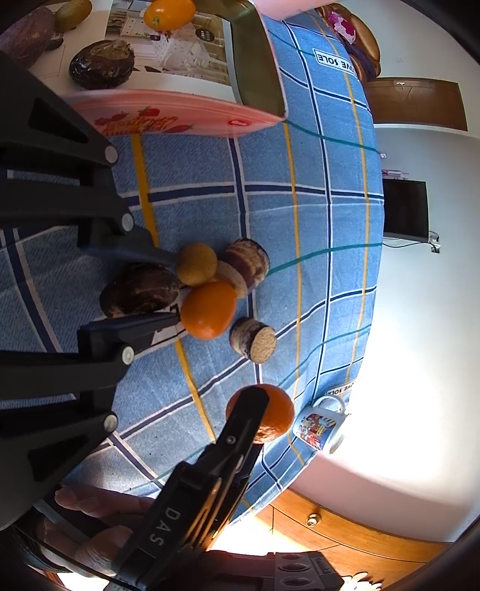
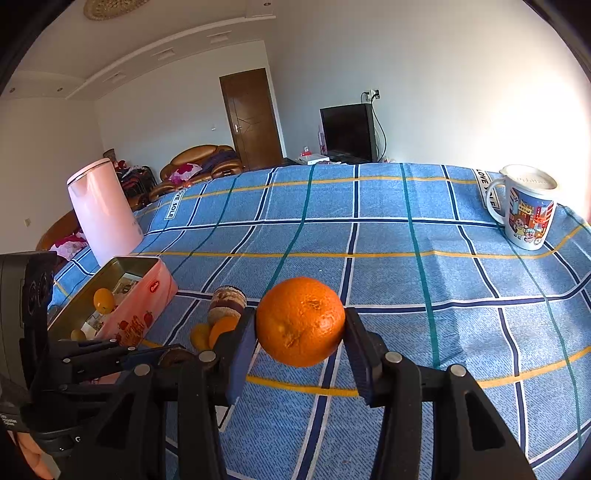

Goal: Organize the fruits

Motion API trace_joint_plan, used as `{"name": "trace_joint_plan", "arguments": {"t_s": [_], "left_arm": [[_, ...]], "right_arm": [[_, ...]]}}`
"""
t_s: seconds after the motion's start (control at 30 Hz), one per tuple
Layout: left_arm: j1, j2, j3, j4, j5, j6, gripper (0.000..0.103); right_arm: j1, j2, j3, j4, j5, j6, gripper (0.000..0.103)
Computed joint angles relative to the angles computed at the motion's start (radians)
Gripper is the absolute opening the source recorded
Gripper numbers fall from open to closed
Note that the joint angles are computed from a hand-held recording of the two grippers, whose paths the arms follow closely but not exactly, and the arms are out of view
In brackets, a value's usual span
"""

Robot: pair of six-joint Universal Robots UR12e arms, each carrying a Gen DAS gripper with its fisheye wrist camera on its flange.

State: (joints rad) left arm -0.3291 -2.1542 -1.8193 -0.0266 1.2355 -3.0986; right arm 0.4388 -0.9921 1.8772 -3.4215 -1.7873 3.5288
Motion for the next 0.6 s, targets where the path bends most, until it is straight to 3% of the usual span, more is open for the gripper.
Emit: {"name": "trace_joint_plan", "arguments": {"t_s": [0.6], "left_arm": [[-0.006,0.008,-0.035,0.119,0.032,0.004,0.022]], "right_arm": [[0.005,0.002,0.014,-0.071,-0.015,-0.010,0.049]]}}
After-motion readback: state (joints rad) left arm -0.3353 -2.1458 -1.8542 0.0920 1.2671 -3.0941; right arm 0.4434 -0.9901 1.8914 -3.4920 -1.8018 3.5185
